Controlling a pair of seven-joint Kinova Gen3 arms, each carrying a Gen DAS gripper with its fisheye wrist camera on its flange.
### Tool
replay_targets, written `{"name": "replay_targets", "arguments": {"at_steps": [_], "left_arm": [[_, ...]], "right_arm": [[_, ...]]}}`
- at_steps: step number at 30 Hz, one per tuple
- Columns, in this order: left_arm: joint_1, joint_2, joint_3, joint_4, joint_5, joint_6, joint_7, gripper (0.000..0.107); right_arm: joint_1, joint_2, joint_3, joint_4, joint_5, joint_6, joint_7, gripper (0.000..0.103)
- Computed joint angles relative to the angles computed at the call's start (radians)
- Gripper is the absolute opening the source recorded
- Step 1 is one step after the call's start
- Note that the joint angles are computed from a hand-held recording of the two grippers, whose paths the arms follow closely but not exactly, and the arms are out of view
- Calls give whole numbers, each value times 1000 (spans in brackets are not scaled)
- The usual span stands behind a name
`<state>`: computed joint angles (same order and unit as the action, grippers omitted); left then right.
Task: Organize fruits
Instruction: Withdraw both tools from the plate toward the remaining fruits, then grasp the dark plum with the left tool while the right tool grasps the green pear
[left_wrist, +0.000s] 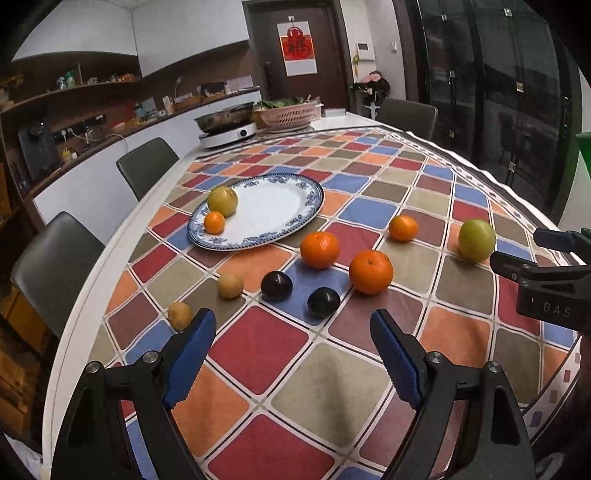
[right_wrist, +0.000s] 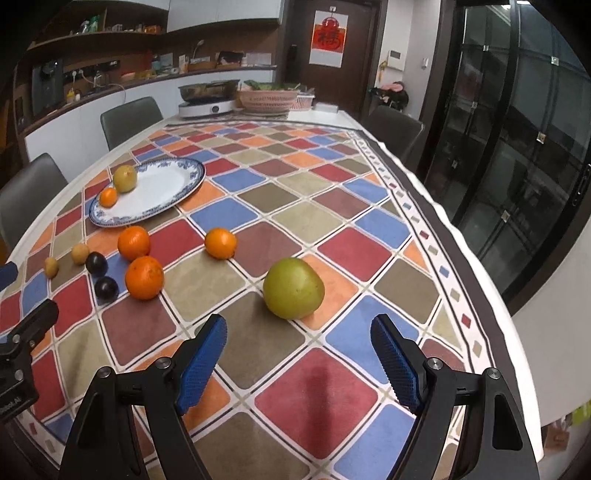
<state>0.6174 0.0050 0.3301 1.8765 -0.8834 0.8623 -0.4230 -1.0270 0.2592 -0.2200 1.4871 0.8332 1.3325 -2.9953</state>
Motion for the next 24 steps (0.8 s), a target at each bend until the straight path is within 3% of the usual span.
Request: {"name": "replay_targets", "arguments": {"at_steps": [15,24], "left_arm": [[-36,87,-85,-79,184,-74,-158,75],[-23,137,-125,-134,252,-65,-212,64]], "right_arm": [[60,46,38,-20,-59,-85,100,81],[105,51,67,-19,-119,-143,105,80]]}}
